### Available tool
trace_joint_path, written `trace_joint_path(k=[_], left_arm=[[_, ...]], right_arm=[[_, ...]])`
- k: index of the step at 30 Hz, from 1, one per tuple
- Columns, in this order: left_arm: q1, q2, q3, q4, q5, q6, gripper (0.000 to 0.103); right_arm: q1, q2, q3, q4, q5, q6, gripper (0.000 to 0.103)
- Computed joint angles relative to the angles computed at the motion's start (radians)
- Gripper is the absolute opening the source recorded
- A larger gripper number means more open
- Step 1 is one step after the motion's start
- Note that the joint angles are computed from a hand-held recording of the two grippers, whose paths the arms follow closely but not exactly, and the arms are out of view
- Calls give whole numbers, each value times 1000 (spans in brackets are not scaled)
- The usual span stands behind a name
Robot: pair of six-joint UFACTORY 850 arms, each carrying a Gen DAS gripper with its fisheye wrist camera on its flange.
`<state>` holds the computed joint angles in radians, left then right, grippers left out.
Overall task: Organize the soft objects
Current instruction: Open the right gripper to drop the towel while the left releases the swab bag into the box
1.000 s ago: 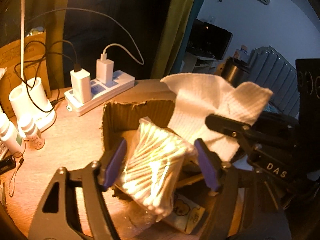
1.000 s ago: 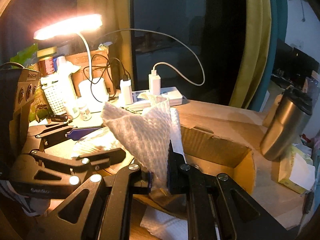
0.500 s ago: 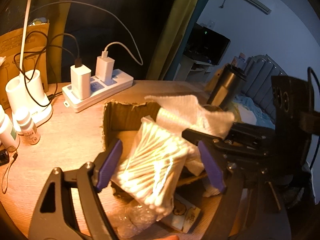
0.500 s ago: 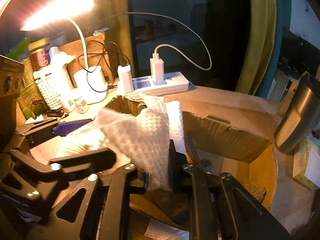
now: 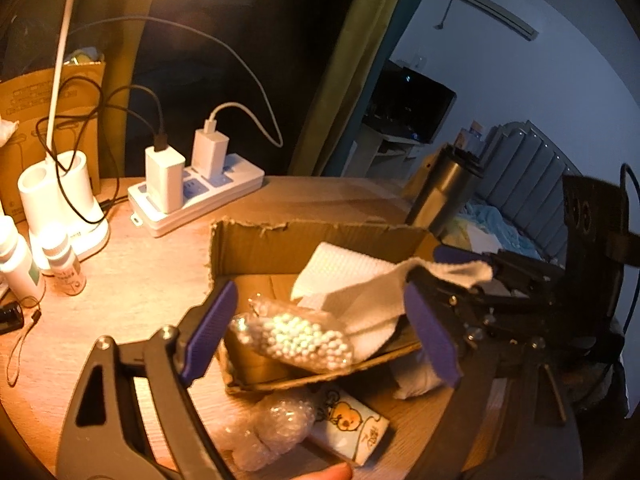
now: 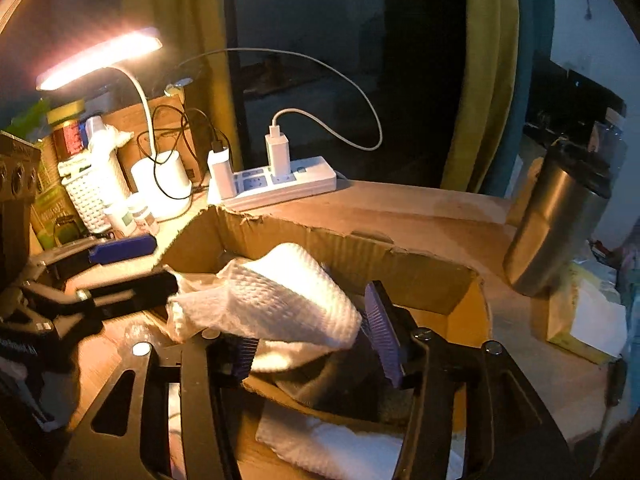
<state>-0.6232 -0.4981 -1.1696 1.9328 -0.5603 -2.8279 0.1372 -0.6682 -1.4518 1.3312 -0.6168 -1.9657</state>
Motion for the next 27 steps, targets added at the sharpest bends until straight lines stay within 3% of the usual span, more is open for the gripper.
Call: trace_joint_path(k=[9,27], left_arm=[[-23,30,25,-41,-39,32,87],[-99,71,55,-136,-109,98,87]], right_arm=[[-1,34,47,-37,72,5,55],[-68,125,177,48,108,-101,55]])
